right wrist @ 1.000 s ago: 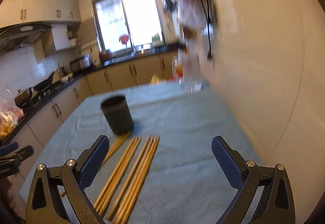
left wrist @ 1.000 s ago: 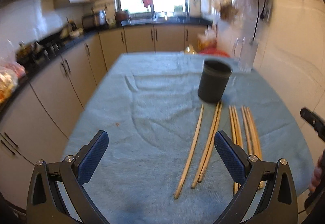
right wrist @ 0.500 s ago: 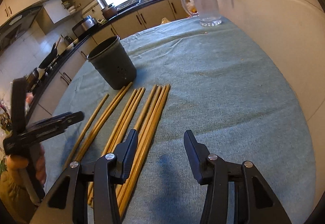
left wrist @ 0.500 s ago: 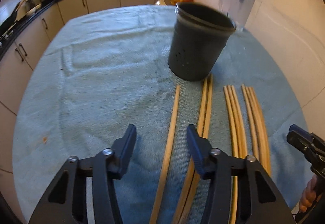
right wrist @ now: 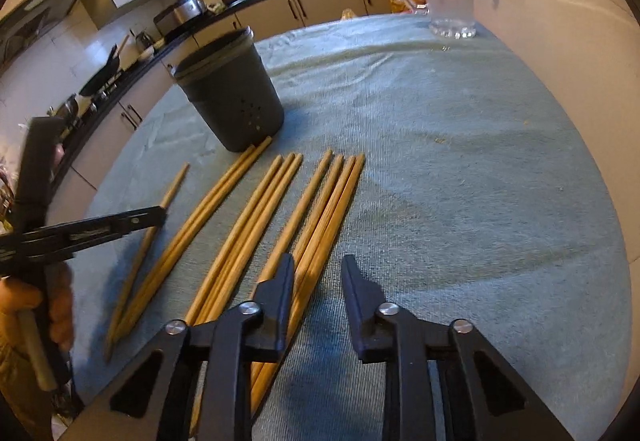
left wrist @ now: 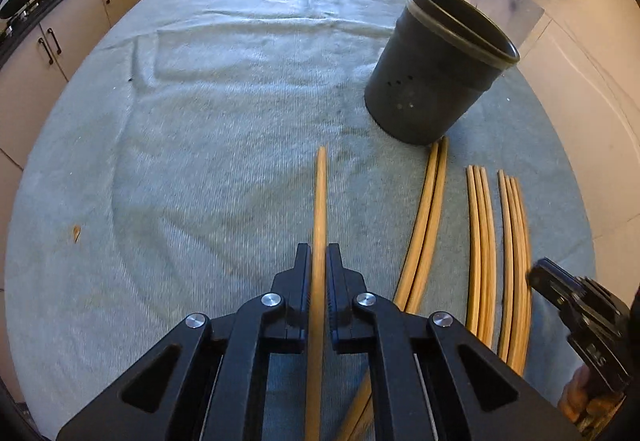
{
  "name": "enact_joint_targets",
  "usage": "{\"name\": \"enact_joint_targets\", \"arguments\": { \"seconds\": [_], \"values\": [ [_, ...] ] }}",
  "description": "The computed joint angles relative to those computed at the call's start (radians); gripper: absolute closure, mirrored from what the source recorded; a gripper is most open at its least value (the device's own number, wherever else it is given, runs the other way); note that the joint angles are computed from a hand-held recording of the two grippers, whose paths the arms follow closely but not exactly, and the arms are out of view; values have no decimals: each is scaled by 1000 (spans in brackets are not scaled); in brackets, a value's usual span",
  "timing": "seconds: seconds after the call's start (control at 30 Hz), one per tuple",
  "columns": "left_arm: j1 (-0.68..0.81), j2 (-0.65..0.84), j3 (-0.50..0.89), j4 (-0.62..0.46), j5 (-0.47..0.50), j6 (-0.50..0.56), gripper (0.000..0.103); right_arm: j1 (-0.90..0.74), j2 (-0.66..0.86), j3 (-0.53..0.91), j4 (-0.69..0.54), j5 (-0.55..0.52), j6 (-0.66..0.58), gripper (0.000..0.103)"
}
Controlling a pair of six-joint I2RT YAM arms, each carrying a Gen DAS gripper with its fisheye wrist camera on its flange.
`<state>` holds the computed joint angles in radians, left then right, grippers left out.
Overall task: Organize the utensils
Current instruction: 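Lower the left tool and grasp one wooden chopstick while the right tool grasps another, then lift the chopsticks upright with both tools and carry them toward the black holder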
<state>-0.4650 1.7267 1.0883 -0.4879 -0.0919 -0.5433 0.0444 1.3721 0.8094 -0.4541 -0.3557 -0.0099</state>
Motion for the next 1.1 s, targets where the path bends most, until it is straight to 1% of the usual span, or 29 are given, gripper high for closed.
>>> {"name": "enact_joint_targets", "arguments": {
  "seconds": [0.13,0.17,0.23,0.3,0.37,0.43,0.5,0.57,0.67,0.73,0.83,0.87,0.97,1.1],
  "values": [
    [-17,-27,-30,11,-26,3,96,7,34,0,28,12,14,86],
    [-13,-5,-15,19,-27,9,96,7,35,1,26,10,17,88],
    [-15,-11,-20,20,-29,9,96,12,34,-4,30,25,17,88],
    [-1,-17,-36,37,-14,18,96,20,30,-2,21,50,20,88],
    [8,-22,-45,45,6,8,96,19,27,-1,14,52,21,88],
    [20,-17,-42,49,25,-2,96,29,46,28,-9,71,29,88],
    [27,-20,-47,52,46,-18,96,44,72,60,-26,103,36,91],
    [37,-38,-61,41,71,-24,96,50,97,90,-43,116,32,92],
    [49,-77,-84,-10,106,-40,96,28,106,119,-97,121,-11,93],
    [45,-92,-90,-37,103,-44,96,-1,87,112,-124,128,-44,93],
    [39,-73,-65,-54,95,-39,95,-56,91,129,-174,102,-90,92],
    [38,-62,-50,-60,93,-44,93,-67,100,136,-182,97,-99,91],
    [50,-26,-5,-73,105,-43,79,-81,136,185,-226,103,-112,89],
    [54,32,69,-110,96,-43,76,-66,226,289,-274,134,-92,89]
  ]
}}
